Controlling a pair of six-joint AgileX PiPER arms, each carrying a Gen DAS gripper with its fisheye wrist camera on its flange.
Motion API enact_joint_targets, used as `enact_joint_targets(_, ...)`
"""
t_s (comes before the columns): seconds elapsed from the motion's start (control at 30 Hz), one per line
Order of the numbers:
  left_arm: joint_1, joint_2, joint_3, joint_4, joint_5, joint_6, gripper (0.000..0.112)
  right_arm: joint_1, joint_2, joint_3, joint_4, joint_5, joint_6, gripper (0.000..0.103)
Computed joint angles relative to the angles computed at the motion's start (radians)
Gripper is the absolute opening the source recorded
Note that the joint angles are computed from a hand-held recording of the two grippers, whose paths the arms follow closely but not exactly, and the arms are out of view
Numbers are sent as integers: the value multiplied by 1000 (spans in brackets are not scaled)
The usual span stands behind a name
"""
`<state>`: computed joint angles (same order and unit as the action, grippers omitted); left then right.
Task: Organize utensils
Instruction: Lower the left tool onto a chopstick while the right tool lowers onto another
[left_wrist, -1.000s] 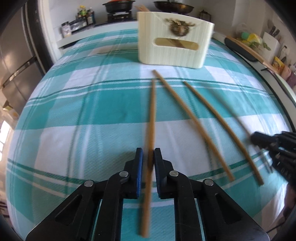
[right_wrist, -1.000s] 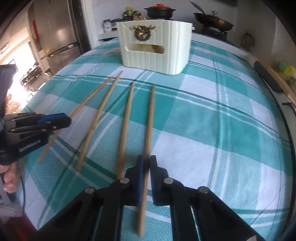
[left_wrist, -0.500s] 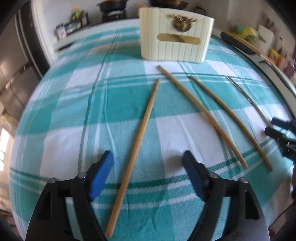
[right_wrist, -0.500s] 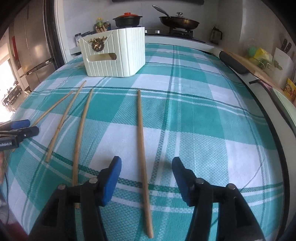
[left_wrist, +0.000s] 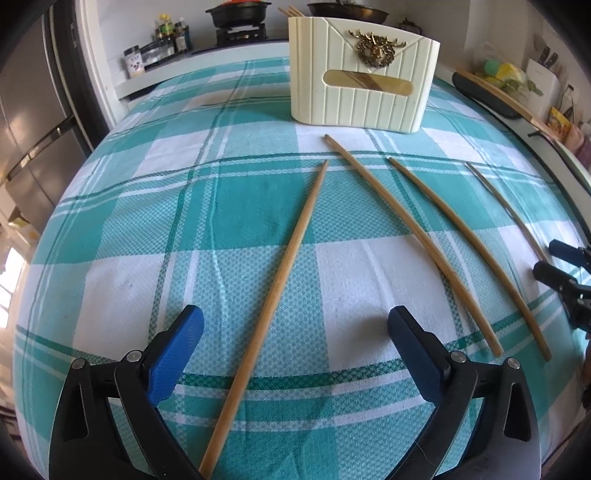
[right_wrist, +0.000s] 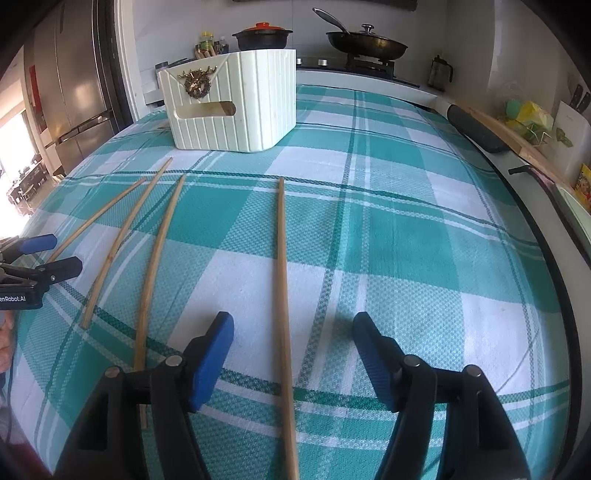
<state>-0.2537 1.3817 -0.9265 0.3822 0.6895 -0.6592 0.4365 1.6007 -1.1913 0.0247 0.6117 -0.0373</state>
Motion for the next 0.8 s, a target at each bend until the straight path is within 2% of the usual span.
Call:
enact_joint_targets(0.2, -17, 9, -14, 25, 37, -52, 102, -1, 1, -1, -2, 0, 1, 69)
enact_joint_targets(0.37, 19, 22, -42, -59, 61, 52, 103, -1, 1, 0, -2, 0, 0, 69)
enact_joint_targets(0.7, 16, -12, 18, -24, -16, 30, 103, -2, 0, 3, 1, -3, -4, 69)
enact_joint_targets(0.8, 23, -7, 6, -49, -4, 60, 103, -7, -1, 4, 15, -3, -16, 69)
